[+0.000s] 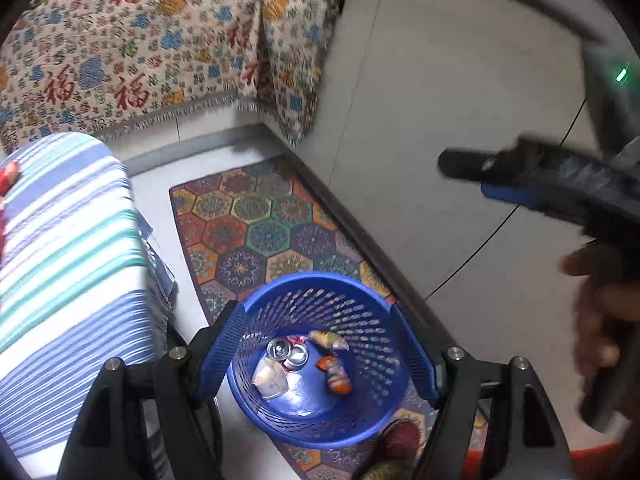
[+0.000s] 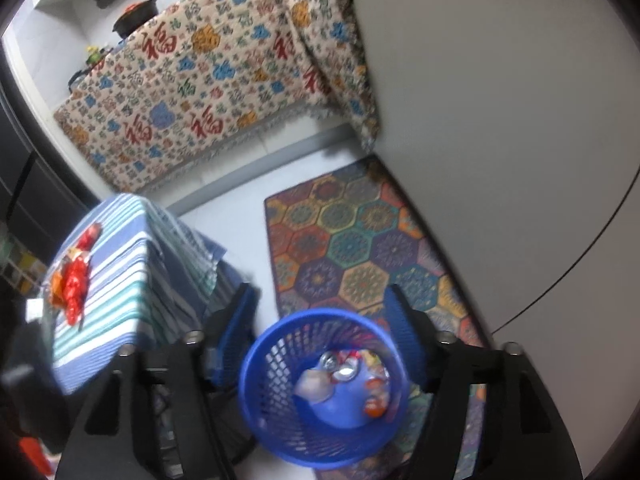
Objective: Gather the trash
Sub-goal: 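Swing both tools back over the table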
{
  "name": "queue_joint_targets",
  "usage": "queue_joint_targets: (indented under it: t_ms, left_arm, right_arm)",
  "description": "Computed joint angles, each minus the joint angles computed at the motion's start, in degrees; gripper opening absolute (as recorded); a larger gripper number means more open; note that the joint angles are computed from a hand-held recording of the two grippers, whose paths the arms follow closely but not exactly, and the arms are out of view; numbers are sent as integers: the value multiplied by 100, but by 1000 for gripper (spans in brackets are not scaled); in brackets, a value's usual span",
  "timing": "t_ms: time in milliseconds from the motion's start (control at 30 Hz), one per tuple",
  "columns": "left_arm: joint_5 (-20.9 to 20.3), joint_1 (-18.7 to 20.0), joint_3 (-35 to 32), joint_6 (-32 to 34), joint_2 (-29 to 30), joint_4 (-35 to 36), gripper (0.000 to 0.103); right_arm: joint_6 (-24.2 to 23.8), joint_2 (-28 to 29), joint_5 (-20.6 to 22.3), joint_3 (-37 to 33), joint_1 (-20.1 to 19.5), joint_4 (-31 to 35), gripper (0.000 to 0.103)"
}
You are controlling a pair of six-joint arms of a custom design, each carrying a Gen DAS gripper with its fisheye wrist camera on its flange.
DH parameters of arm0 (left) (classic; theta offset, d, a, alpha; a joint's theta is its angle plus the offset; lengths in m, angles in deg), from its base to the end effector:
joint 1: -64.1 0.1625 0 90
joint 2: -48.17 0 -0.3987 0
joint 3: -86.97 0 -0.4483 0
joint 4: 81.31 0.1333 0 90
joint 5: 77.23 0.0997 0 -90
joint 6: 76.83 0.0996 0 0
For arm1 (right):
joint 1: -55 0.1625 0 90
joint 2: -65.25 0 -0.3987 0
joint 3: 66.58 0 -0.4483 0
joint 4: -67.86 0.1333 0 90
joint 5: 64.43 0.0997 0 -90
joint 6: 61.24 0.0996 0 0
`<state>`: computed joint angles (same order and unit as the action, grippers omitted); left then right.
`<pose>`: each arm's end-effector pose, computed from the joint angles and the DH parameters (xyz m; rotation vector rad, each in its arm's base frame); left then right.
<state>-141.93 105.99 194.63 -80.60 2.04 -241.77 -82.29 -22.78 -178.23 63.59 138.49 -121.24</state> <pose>-0.3311 -0.5332 -0.0176 1.0019 2.5877 -0.4672 0.0384 -0.4844 0.2941 0.0302 -2.3126 1.0953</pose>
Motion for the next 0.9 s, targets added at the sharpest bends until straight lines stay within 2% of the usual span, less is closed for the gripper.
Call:
queue_joint_targets:
  t_ms: [33,67,167,300,333,467,633,800,900]
  left_arm:
    - [-6,-37,110,-31,-150,-25,76]
    - [17,-75,264,-57,-361,-34,76]
    - [107,-130,696,-53,-939,33,76]
    - [585,-48,1509,-99,-1967,267,76]
    - [822,0,1744,-179,-2299,442,76]
    - [1609,179,2335,-293,-3264,839,76]
    - [2376,507,2610,-367,-4195,1294,76]
    - [2752,929,2565,-258,-4591,1553,76]
    - [2757,1172,2493,-130,-4647,1503,76]
  right_arm:
    - [-136,101,-196,-12,82,-238,86]
    - [-309,212,-395,-27,179,-479,88]
    - [-658,425,-709,-54,409,-886,88]
    - [-934,680,-858,-33,802,-1187,91]
    - [-979,774,-895,-36,929,-1212,91]
    - [-908,1238,-952,-68,1502,-1066,92]
    - [-660,2058,-703,-227,2127,-574,93]
    - [-461,3104,-940,-607,2493,-281,92]
    - [-477,3553,-1175,-828,2568,-259,92]
